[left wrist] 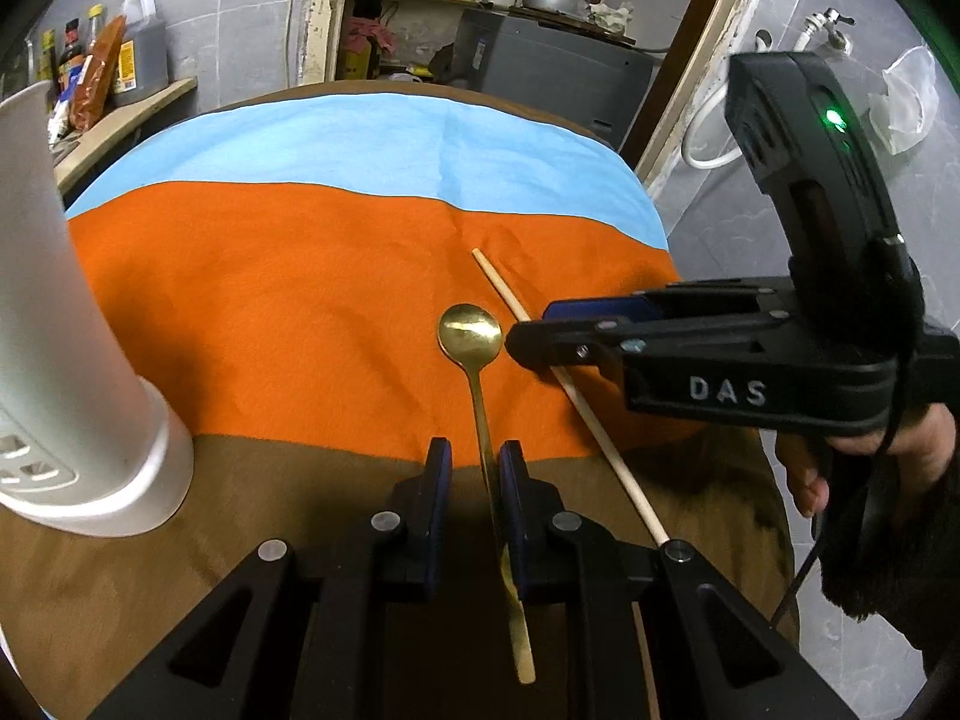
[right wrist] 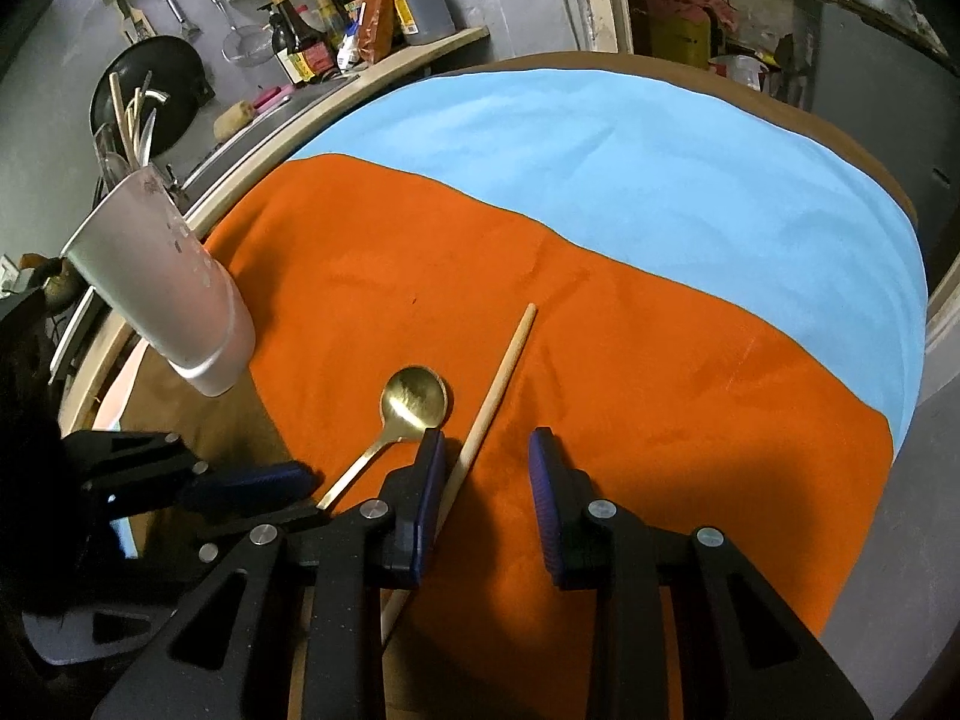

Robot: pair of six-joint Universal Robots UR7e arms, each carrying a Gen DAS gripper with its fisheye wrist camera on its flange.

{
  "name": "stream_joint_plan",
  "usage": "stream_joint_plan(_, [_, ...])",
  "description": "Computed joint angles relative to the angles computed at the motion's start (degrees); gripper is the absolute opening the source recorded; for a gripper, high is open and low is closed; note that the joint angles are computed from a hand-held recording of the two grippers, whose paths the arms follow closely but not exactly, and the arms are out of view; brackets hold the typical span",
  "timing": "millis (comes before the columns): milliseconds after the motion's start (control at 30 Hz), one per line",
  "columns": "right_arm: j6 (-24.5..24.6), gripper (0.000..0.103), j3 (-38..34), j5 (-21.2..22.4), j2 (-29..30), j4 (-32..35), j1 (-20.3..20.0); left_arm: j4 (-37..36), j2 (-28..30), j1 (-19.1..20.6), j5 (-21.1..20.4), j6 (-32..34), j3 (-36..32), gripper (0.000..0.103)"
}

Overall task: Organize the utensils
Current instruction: 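Lower the left gripper over the gold spoon while the right gripper closes on the last chopstick, then close the left gripper on the gold spoon handle and lift both tools toward the caddy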

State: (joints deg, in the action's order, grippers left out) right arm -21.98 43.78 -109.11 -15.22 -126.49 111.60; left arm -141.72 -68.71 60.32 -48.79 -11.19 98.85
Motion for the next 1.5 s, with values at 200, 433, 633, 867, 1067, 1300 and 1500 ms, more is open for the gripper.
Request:
stream_joint_plan(200, [1.04,0.008,2.77,-0.68,-2.01,0.62,0.31,5.53,0.25,-0.84,2.28,-0.19,-1.56,0.016])
stream_joint_plan(433, [4.42,0.007,11.84,-0.16,-7.41,-4.36,-0.59,8.3,2.87,1.03,-1.7,0.05,-6.36,0.016])
stream_joint_plan(633, [5.72,0.006,17.22,-2.57,-10.03,-9.95,-0.65,10.91,4.75,1.48,-1.18,-0.23,-9.26,0.006])
stream_joint_plan(867, [7.4,0.008,14.42,-3.04,-7.81,-8.19,-0.79,10.94,5.4,1.98,-3.28,-2.94,-10.04,0.005])
stream_joint_plan(1067, [10.75,0.008,16.31,-1.92,-8.2,-11.38,-0.99,12.69,5.75,2.15,-3.63,-2.49,-11.2,0.005])
stream_joint_plan(1300, [12.24,0.005,23.11,1.0,-11.4,-20.98,-0.63,8.44,3.73,3.06,-8.03,-3.25,-9.22,0.004])
stream_joint_plan(1500, [16.49,0.005,33.98,2.26,-14.64,-41.42,1.07,0.09,-0.3,0.65,-4.23,-0.91,-2.87,0.004])
